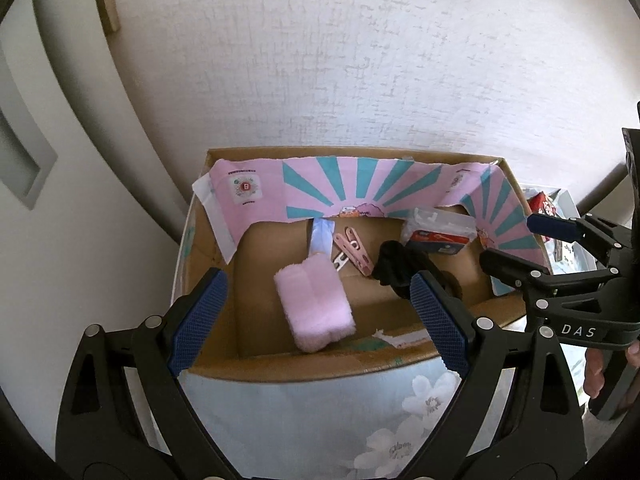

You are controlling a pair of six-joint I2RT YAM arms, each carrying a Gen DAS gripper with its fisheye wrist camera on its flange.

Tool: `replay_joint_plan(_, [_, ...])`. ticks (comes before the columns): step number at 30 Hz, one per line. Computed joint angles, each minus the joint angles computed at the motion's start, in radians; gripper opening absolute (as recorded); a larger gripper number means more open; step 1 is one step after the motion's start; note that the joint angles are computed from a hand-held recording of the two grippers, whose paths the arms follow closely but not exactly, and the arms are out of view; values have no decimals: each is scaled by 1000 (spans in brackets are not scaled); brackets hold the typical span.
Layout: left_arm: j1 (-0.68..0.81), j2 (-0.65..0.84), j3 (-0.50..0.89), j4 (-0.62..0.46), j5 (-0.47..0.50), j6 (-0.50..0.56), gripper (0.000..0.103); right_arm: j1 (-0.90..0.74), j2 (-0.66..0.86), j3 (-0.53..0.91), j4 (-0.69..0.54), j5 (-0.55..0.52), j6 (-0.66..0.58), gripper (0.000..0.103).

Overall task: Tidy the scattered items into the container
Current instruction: 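Open both tools to drop the clothespin and clear box into the cardboard box, then lift both open tools out of the box back over the table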

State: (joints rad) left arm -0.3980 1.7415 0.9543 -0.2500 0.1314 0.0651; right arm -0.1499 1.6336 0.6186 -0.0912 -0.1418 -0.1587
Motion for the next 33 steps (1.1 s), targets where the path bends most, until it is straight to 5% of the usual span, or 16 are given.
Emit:
replay_joint_plan(18, [-166, -175, -68, -54, -72, -43, 93, -148, -294, -128, -156, -90, -61, 79])
replay_joint_plan(26, [-359, -141, -16, -62, -108, -95, 93, -593, -398, -149, -268, -234, -334, 79])
replay_joint_plan(33, [-566, -10, 133, -78, -120, -147, 93, -967, -279, -76, -307, -314, -581, 79])
